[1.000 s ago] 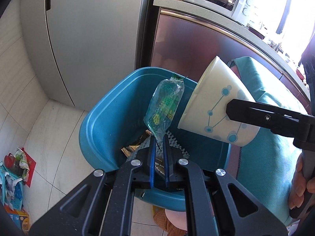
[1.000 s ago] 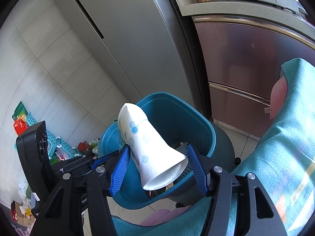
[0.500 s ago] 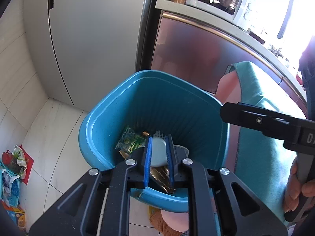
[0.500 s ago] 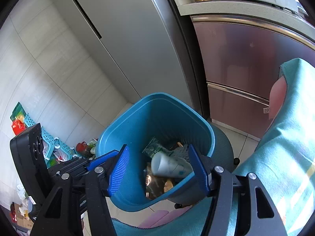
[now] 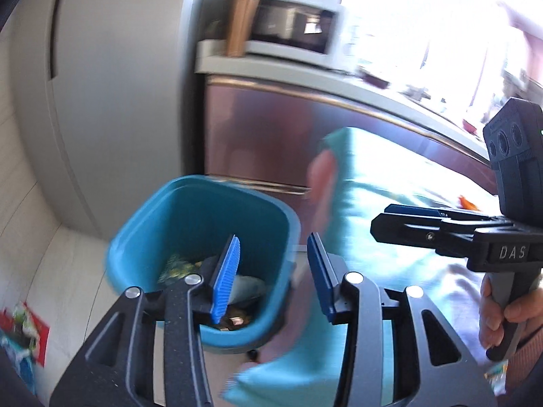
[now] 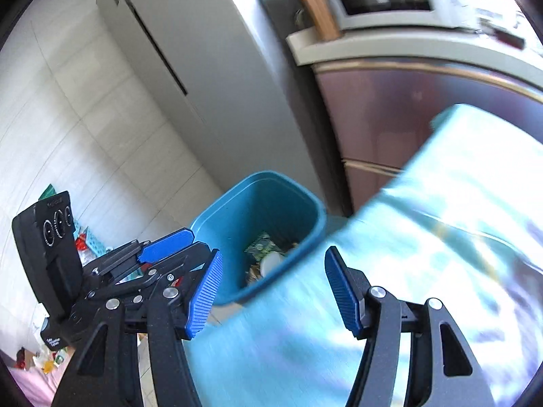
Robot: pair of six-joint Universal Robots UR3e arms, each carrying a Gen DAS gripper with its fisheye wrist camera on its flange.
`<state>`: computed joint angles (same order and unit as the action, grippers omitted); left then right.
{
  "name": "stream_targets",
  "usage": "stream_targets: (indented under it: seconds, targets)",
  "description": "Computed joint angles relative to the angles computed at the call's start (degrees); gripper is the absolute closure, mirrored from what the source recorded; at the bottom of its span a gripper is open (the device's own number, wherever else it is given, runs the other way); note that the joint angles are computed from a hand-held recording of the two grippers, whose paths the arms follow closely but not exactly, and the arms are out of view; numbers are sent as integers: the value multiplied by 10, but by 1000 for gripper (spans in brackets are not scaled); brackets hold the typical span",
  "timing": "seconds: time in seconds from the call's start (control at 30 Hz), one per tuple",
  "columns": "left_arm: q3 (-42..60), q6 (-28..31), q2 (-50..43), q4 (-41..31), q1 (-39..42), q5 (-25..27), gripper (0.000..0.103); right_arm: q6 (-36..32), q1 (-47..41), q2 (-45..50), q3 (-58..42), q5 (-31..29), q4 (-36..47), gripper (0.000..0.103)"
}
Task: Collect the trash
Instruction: 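Move both tools back over the table toward the orange peel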
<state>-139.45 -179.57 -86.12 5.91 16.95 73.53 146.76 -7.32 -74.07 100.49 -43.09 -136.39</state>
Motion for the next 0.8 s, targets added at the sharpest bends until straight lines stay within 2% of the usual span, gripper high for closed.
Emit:
stream_targets:
  seconds: [0.2, 0.4, 0.53, 0.8]
  targets:
    - [97, -16, -64, -13, -134, 13, 59, -103, -150, -159, 137, 39, 46, 43]
    - [244, -26, -163, -58, -269, 41, 59, -192, -324, -262, 213, 66, 123, 43]
    - [344, -32, -230, -92, -338, 59, 59, -219, -413, -288, 236, 66, 141, 43]
    - [536, -45, -356, -179, -416, 65, 58, -231, -509, -225, 215, 51, 113, 43]
